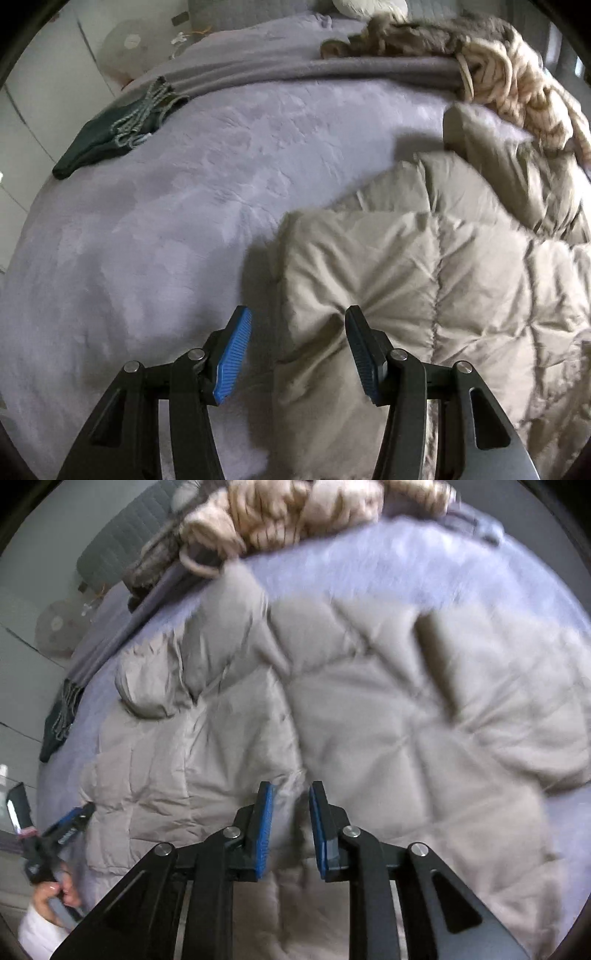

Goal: Fold large clothes

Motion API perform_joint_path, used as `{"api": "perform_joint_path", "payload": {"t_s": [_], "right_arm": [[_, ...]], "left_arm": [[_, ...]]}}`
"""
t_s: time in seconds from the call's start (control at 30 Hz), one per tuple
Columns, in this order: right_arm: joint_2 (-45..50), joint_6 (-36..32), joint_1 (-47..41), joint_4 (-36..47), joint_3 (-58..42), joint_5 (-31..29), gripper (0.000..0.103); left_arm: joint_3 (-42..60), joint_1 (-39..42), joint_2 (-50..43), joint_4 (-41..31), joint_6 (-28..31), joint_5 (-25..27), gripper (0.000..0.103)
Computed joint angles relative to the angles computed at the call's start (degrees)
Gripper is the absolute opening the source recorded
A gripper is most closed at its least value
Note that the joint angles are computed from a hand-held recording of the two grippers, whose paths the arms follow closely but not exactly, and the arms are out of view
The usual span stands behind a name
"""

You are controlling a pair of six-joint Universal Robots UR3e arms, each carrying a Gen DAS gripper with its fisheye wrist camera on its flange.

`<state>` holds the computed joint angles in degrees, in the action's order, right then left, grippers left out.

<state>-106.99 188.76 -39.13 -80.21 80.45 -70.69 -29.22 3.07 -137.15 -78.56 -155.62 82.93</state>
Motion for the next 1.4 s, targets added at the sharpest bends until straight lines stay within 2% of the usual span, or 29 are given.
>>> {"api": "perform_joint_path", "payload": {"t_s": [0.1, 0.17, 0.3, 0.33, 0.4, 0.5, 0.6, 0.77, 0.87, 1.1, 1.17, 1.3, 1.4], "right_arm": [[-1.13, -5.10, -2.51, 2.85, -2.73, 3.99, 0.022], [0.27, -7.70, -0.88, 3.35, -4.16, 6.49, 0.022], [4.87, -5.86, 6.89, -2.55, -1.18, 3.14, 0.022], [6.11, -4.85, 8.44, -4.44, 0.10, 1.34, 0.021], [7.64, -3.67, 10.69, -9.06, 4.04, -2.39, 0.016], [8.07, -4.39, 11.07, -15.16, 7.85, -3.62, 0.010], [8.68, -4.45, 10.92, -13.98, 6.34, -3.65, 0.010], [4.77, -4.49, 6.61, -6.72, 4.74, -2.62, 0.013], [1.59, -4.56, 5.10, -2.06, 3.64, -4.47, 0.015], [-8.12, -9.35, -5.03, 13.30, 2.20, 0.91, 0.017], [-10.84, -10.43, -6.67, 18.16, 0.87, 1.75, 0.019], [-13.74, -11.68, -8.43, 25.86, -2.40, 2.39, 0.031], [-14.89, -11.51, -9.06, 31.72, -5.52, 2.82, 0.033]], "left_arm": [[-4.95, 1.32, 3.63, 1.86, 0.07, -1.07, 0.055], [-11.09, 1.49, 6.53, 4.20, 0.84, -0.19, 0.055], [-23.48, 0.45, 9.85, 11.71, 0.66, 3.55, 0.058], [-24.55, 0.32, 9.82, 13.37, 0.28, 3.90, 0.066], [-25.75, -0.43, 8.89, 16.77, -1.39, 5.90, 0.074], [-22.21, -0.39, 6.69, 14.38, -3.24, 5.62, 0.074], [-19.56, -0.02, 5.79, 12.38, -2.58, 5.73, 0.074], [-17.93, 0.44, 7.23, 7.87, -1.61, 5.44, 0.074], [-17.44, 0.57, 8.26, 6.08, -1.02, 5.34, 0.074], [-21.14, 0.86, 13.51, 4.17, 0.44, 3.46, 0.074], [-22.51, 0.84, 15.19, 3.41, 0.64, 2.79, 0.074], [-26.97, 0.89, 20.29, 1.32, 1.55, 1.15, 0.074], [-28.41, 1.41, 23.20, -1.53, 2.90, -0.23, 0.074]]}}
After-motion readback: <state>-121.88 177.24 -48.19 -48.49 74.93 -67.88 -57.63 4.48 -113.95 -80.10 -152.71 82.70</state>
